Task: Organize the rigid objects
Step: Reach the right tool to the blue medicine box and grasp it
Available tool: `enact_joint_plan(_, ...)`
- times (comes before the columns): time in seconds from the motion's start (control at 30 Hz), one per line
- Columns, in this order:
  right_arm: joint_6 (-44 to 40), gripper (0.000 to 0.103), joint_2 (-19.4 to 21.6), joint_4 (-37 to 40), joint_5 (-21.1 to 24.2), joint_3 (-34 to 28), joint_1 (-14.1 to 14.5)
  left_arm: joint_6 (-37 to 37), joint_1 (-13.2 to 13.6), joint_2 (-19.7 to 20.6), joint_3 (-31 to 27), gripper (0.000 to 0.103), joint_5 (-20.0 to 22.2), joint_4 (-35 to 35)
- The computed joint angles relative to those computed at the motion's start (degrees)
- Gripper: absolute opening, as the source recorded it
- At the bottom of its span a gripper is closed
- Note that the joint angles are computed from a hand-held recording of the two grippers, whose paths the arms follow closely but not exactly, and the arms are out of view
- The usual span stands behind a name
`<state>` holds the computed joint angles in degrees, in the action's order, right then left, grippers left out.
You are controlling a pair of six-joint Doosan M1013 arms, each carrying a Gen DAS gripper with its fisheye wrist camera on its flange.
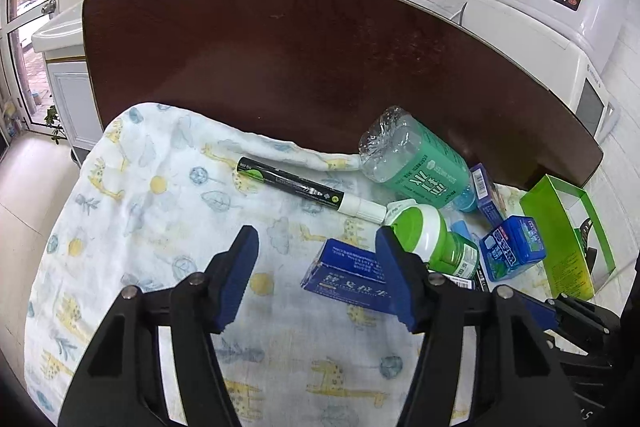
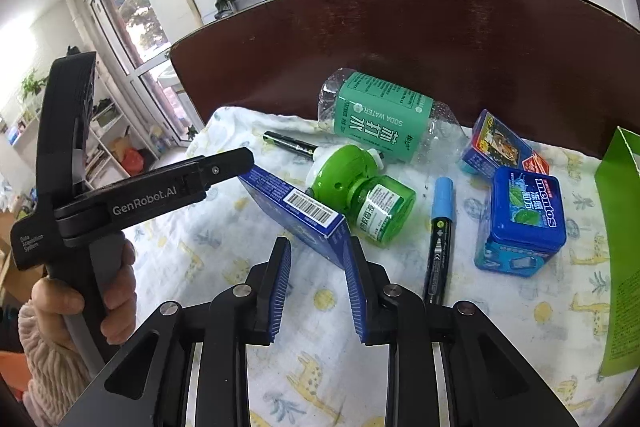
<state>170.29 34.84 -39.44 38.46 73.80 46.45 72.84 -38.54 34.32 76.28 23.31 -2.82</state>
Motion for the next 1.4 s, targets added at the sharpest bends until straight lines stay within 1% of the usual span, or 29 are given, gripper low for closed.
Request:
enact_joint_plan(0.07, 2.8, 0.028, 0.3, -2.0, 0.8, -0.5, 0.1, 3.4, 0.3, 0.8, -1.1, 0.048, 1.6, -3.3)
enact_joint_plan(0.13, 5.9, 0.028, 0.8, -4.3, 1.5, -1.1, 0.1, 5.9, 0.5, 0.9, -1.0, 0.048, 1.1, -6.2)
enact_joint_plan(0.23, 8.2, 0.028, 1.5, -4.9, 2.1, -2.0, -0.1, 7.8, 0.6, 0.4, -0.1, 0.048, 0.8, -8.0)
enact_joint_plan(0.33, 5.2, 0.028, 2.4, -0.5, 2.2, -3.2, -0.7, 12.0, 0.4, -0.8, 1.9, 0.048, 0.2, -10.7)
enact_joint_plan(0.37, 3.9, 0.028, 2.5, 1.2, 1.4, -3.2, -0.9, 12.5, 0.3, -1.2, 2.6, 0.048, 0.0, -10.9)
enact_joint_plan(0.43, 2.5, 0.028, 2.3, 1.5, 0.8, -2.9, -0.6, 16.2, 0.0, -2.0, 4.0, 0.048, 0.3, -13.1)
enact_joint_plan(0.47, 0.7, 0.028, 2.3, 2.4, 0.6, -2.8, -0.5, 16.5, -0.2, -2.2, 4.4, 0.047, 1.3, -12.7)
enact_joint_plan(0.53, -3.5, 0.028, 2.1, 5.2, -0.1, -2.4, -0.2, 14.3, -1.0, -2.7, 5.4, 0.047, 3.0, -8.8)
enact_joint_plan(0.6, -9.3, 0.028, 2.3, 10.7, 0.6, -2.4, -0.2, 14.2, -1.5, -3.5, 7.2, 0.047, 3.2, -7.5)
enact_joint_plan(0.63, -10.5, 0.028, 2.3, 12.2, 0.8, -2.2, -0.1, 13.7, -1.7, -4.0, 8.0, 0.047, 2.8, -6.5)
enact_joint_plan(0.67, -10.5, 0.028, 2.1, 12.9, 0.5, -1.4, 0.0, 13.0, -1.8, -4.3, 8.6, 0.048, 2.0, -5.4)
enact_joint_plan(0.7, -9.7, 0.028, 1.7, 12.9, -0.1, -0.5, 0.0, 11.0, -1.8, -4.5, 8.9, 0.050, 1.0, -3.0)
enact_joint_plan(0.73, -8.6, 0.028, 1.2, 12.7, -0.6, 0.4, 0.0, 7.8, -1.8, -4.5, 8.8, 0.049, 0.3, 0.1)
enact_joint_plan(0.77, -7.5, 0.028, 1.0, 12.7, -1.0, 1.0, -0.1, 5.8, -1.6, -4.2, 8.1, 0.049, 0.4, 1.4)
enact_joint_plan(0.83, -4.8, 0.028, 0.6, 12.9, -1.7, 1.7, -0.5, 7.9, -0.7, -3.1, 6.3, 0.048, 1.2, -1.8)
enact_joint_plan(0.87, -3.5, 0.028, 0.5, 12.8, -2.2, 1.9, -0.7, 8.0, -0.4, -2.3, 5.0, 0.048, 2.1, -2.2)
enact_joint_plan(0.93, -2.3, 0.028, 0.5, 12.4, -3.3, 1.7, -0.8, 8.0, -0.1, -0.7, 2.3, 0.048, 5.0, -1.9)
enact_joint_plan(0.97, -1.9, 0.028, 0.7, 12.3, -3.2, 1.2, -0.8, 9.5, 0.2, 0.1, 1.2, 0.047, 6.1, -3.5)
enact_joint_plan(1.0, -1.7, 0.028, 1.0, 12.3, -3.1, 0.7, -0.8, 12.1, 0.6, 0.9, 0.0, 0.047, 7.7, -6.7)
enact_joint_plan(1.07, -1.7, 0.028, 1.5, 13.0, -2.9, -0.3, -0.9, 13.6, 0.9, 1.8, -1.2, 0.045, 10.0, -8.9)
enact_joint_plan(1.1, -1.8, 0.028, 1.8, 13.5, -2.4, -0.9, -1.0, 15.7, 1.0, 1.6, -0.7, 0.044, 9.4, -11.2)
enact_joint_plan(1.13, -2.1, 0.028, 2.3, 14.5, -1.4, -1.7, -1.2, 18.5, 1.1, 1.5, -0.6, 0.043, 9.9, -14.0)
enact_joint_plan(1.17, -2.4, 0.028, 2.6, 15.3, -1.1, -2.2, -1.3, 19.8, 1.0, 1.3, 0.0, 0.044, 9.1, -15.0)
enact_joint_plan(1.23, -3.3, 0.028, 3.2, 17.3, 0.2, -3.1, -1.6, 19.1, 0.5, 0.7, 1.1, 0.044, 8.1, -13.2)
enact_joint_plan(1.33, -2.4, 0.028, 3.1, 16.1, 0.8, -2.7, -1.7, 22.7, 0.6, -0.3, 2.8, 0.042, 8.4, -17.9)
enact_joint_plan(1.4, -2.2, 0.028, 2.8, 14.7, 1.6, -2.4, -1.7, 22.9, 0.0, -1.1, 4.2, 0.042, 7.5, -17.2)
